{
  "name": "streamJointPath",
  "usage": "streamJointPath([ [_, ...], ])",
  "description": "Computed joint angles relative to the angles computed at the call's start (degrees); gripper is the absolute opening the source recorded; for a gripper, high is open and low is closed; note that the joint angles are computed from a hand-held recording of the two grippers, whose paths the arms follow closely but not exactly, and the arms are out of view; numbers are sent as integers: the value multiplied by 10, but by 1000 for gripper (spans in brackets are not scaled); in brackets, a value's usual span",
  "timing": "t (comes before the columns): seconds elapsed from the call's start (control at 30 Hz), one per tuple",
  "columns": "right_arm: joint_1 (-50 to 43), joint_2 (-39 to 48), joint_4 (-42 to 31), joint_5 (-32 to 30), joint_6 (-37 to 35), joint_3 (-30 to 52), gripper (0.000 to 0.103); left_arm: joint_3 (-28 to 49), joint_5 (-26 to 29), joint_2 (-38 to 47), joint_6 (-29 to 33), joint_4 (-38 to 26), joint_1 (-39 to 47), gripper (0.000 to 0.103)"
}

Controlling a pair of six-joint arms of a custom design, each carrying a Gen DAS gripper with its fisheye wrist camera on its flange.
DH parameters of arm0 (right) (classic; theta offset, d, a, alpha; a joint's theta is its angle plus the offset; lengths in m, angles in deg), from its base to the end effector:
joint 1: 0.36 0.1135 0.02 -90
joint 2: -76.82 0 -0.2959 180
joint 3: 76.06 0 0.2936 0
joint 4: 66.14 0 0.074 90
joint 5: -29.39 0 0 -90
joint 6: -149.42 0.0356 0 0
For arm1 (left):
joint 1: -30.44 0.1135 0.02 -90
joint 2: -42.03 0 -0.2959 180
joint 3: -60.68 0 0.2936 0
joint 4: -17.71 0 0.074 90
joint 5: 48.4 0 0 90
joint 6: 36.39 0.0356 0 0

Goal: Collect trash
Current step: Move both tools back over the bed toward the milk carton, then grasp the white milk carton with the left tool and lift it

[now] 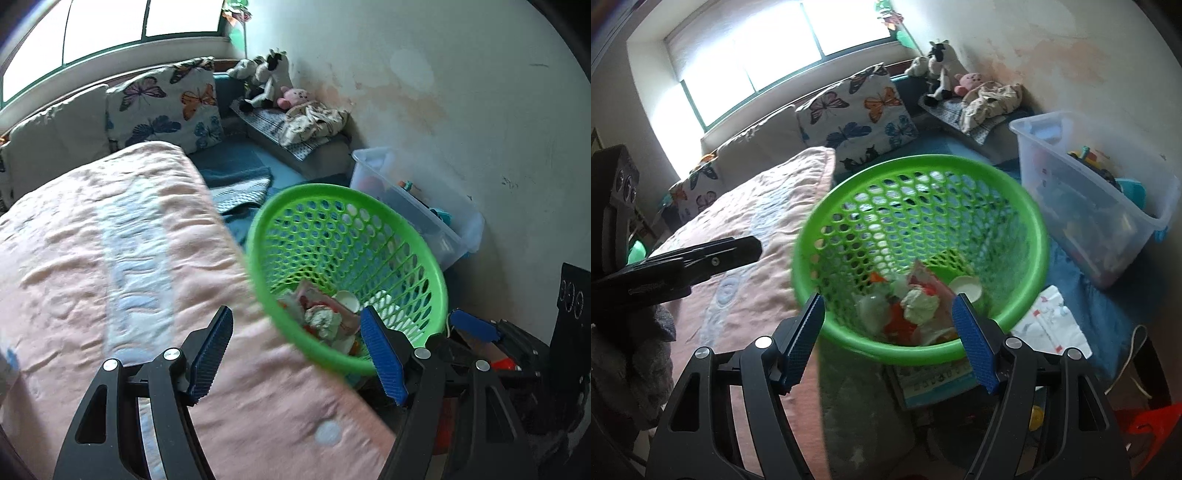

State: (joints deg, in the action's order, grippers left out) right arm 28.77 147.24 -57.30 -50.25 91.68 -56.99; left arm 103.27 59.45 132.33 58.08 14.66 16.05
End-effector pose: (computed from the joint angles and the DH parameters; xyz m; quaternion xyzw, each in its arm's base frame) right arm 0.1643 0.0843 0.0893 0.0612 0.9103 0.1336 0.3870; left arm 0.2756 -0.0820 0.1086 0.2039 0.9094 -0.1743 0.3178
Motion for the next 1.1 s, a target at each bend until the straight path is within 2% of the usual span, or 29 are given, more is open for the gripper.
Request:
streamJointPath([
  [0.23, 80, 49, 3, 24, 26, 42, 72, -40, 19, -64, 81, -31, 104, 69],
  [0.47, 143, 88, -10, 33, 39, 102, 72, -12, 59, -82, 186, -95, 253, 69],
  [0.6, 175, 104, -33, 47, 38, 144, 72, 41, 81, -52, 268, -146, 343, 78],
  [0.77, 204, 137, -57, 55, 36, 200, 72, 138, 85, 32, 347, -205, 418, 83],
  [1.1, 232, 226, -88, 49, 28, 303, 72, 265, 51, 166, 431, -241, 464, 84],
])
